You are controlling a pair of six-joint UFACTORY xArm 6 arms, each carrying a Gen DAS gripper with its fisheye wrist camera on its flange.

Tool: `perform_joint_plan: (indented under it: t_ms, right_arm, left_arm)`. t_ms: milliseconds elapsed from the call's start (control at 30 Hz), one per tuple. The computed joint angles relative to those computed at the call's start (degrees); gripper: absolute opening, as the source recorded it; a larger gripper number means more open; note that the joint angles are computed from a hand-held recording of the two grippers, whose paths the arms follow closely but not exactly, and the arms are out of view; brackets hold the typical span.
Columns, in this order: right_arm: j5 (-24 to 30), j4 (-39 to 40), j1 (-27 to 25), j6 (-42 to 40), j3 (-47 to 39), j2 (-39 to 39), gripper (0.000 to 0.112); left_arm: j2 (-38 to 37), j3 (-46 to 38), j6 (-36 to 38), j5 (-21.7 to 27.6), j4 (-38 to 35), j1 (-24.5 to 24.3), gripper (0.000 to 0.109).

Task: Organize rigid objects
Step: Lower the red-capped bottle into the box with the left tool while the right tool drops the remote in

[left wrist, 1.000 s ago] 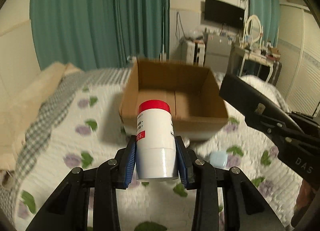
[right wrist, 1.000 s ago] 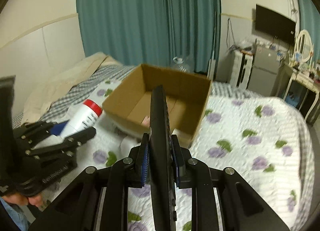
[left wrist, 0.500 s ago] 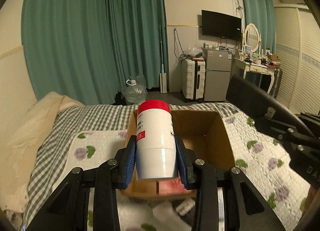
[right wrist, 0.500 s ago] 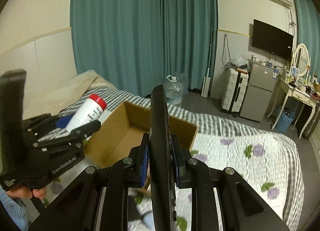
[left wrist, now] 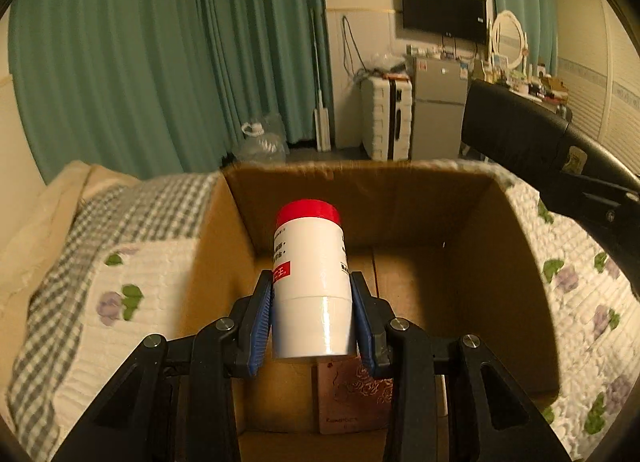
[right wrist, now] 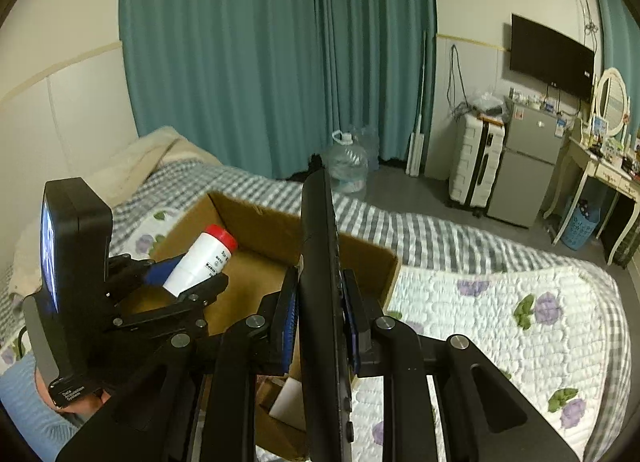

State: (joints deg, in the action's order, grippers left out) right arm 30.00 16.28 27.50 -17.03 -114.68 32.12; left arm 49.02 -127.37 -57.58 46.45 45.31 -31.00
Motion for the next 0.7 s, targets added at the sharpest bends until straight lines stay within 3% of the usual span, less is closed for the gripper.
perform_joint_plan:
  t_ms: [233,367,400,700]
  right_arm:
    - [-0.25,1.01,0.04,-1.23,1.70,-0.49,0.019]
    - [-0.10,0.72,0.03,-0.82,1.67,-0.57,0.019]
    - [0.07,0.67,0.05,-0.69,1.43,-0.48,0.019]
    - [2.44,0.18,1.08,-0.91,-5.13,2.20,0.019]
  left_arm:
    - [2.40,-2.47,3.38,1.15,-4.63,-0.08,0.040]
    - [3.27,-4.87,2.31,5.25,-0.39,-1.81,0.063]
    - [4.15,-6.69,3.04,6.62,0.22,-1.95,0.063]
    - [-8.67,9.40,-5.80,0.25,6.54,-1.53,0.064]
